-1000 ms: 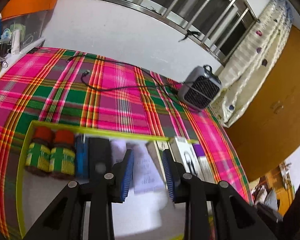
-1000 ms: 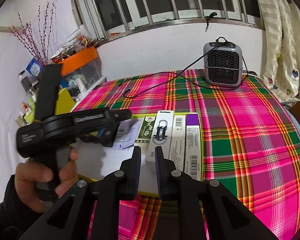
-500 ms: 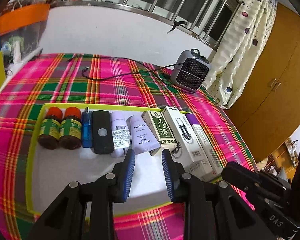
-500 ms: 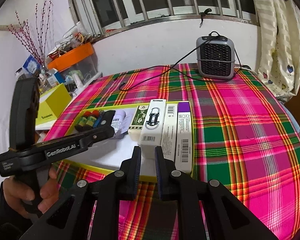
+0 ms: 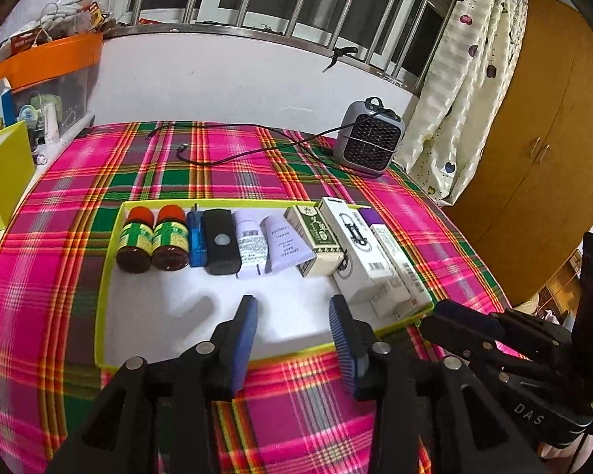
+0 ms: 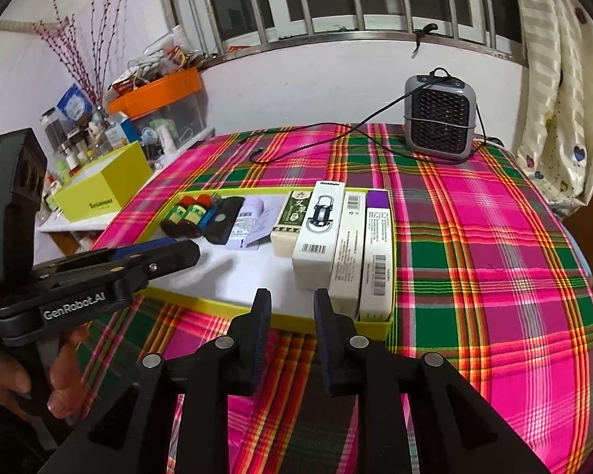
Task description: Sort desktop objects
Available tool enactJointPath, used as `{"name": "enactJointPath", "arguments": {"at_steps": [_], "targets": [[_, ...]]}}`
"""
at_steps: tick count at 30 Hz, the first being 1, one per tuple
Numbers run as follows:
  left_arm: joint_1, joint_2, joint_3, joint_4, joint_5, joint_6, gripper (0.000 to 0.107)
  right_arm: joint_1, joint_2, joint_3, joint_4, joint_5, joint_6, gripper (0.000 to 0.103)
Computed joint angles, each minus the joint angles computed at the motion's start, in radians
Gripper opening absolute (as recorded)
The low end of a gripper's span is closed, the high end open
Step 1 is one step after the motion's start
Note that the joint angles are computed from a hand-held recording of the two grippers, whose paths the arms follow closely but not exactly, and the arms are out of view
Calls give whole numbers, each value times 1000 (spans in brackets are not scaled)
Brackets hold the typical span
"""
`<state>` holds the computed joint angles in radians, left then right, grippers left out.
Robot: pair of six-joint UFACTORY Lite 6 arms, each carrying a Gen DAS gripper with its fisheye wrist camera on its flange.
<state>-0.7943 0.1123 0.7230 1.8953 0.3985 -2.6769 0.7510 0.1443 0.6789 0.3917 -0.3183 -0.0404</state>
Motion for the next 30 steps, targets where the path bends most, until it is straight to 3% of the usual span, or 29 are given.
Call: {"name": "enactJointPath", "arguments": {"at_steps": [7,12,19,30], "targets": [[-61,-44,-53,-137,55,87,45,35,-33,-42,108,1,-97,26],[-153,-70,-84,-294,173,189,45,69,-60,-78,196,-1,-170,27],[-229,-137,-142,-441,252,238,45,118,-96,-121,322,-12,-267,28],[-285,-202,-189,-531,283,282,44,181,-80,-94,450,-10,-391,28]]}}
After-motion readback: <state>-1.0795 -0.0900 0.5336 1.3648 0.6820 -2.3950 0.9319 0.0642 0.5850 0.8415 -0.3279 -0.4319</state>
